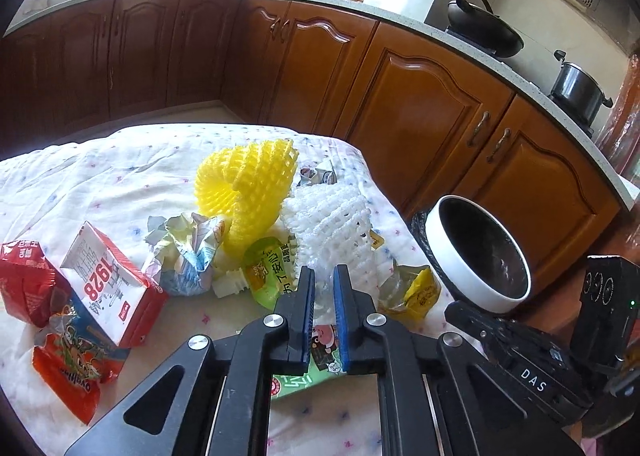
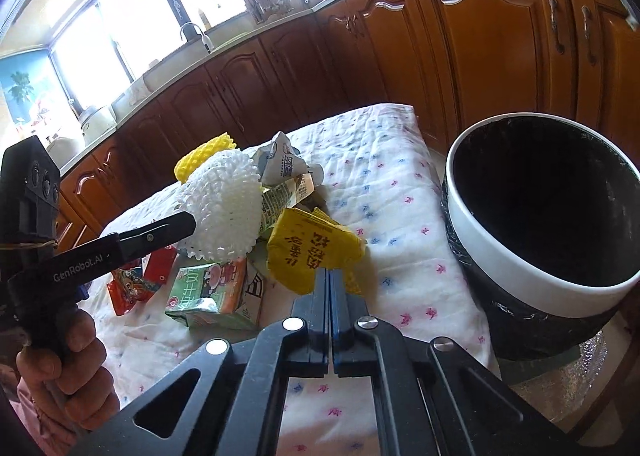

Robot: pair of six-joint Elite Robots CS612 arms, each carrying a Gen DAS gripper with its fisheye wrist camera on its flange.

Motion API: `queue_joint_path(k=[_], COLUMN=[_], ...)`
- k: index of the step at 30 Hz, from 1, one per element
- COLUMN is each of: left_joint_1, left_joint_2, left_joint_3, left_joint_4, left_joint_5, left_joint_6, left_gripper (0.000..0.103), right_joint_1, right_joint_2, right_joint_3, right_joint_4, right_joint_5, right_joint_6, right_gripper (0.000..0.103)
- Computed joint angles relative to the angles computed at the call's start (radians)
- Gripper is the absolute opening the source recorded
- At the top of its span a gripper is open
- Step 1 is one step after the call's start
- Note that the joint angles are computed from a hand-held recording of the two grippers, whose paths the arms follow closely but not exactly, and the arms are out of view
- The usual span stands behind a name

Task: Collect trash
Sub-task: 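Grasp the yellow snack packet with the right tool while the left tool grasps the white foam net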

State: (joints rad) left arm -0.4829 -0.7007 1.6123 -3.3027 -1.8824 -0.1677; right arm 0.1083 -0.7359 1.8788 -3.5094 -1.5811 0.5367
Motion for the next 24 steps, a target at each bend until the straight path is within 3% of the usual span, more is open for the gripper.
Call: queue_joint_path(k=[2,4,5,6,7,8,12,14,15,24], left_joint_1=[0.003,0.006,0.007,0.008,0.009,0.010,0.016,0.019,0.021,0.010], left_joint_2=[-0.005,-0.008,-0.010,-0.012,-0.015,-0.017,-0.027,-0.030,-0.033,-0.048], left_joint_3=[0.014,0.021,0.026,0.030,0.038,0.041,0.063,0.069,0.072,0.086], left_joint_4=[-0.018,-0.030,-0.039,-0.046,-0.055,-0.061,-0.083,-0.086,-0.082,-0.087], left_joint_5=[-0.006,-0.019,-0.022,-0.024,-0.025,-0.026,-0.032,-0.035,-0.035,-0.071], left_joint_6=[-0.001,-0.004,-0.004,-0.004,-0.004,-0.004,-0.008,-0.008,0.000,0.037], left_gripper=[0.008,0.008,0.008,0.008,0.008,0.008,0.008,0.008,0.008,0.008], right_joint_1=[-0.001,-0.004,-0.007,-0.008,-0.008,-0.006,-0.014,-0.015,-0.016,-0.013], right_joint_2=[-0.002,-0.001,0.001,0.003,0.007,0.012,0.031,0.037,0.039,0.004], right_joint_3=[0.004,0.003,-0.001,-0.006,-0.013,-0.022,-0.069,-0.086,-0.091,-0.020], right_joint_4=[-0.016,-0.020,-0.015,-0.017,-0.021,-0.021,0.043,0.084,0.101,-0.009], right_joint_5=[0.001,0.005,0.014,0.019,0.015,0.006,0.043,0.040,0.041,0.008], right_joint_6=[0.008,0.028,0.032,0.033,0.029,0.020,-0.002,-0.008,-0.008,0.027], right_gripper=[0.000,0.017,0.029,0.057,0.079,0.082,0.078,0.066,0.048,0.044])
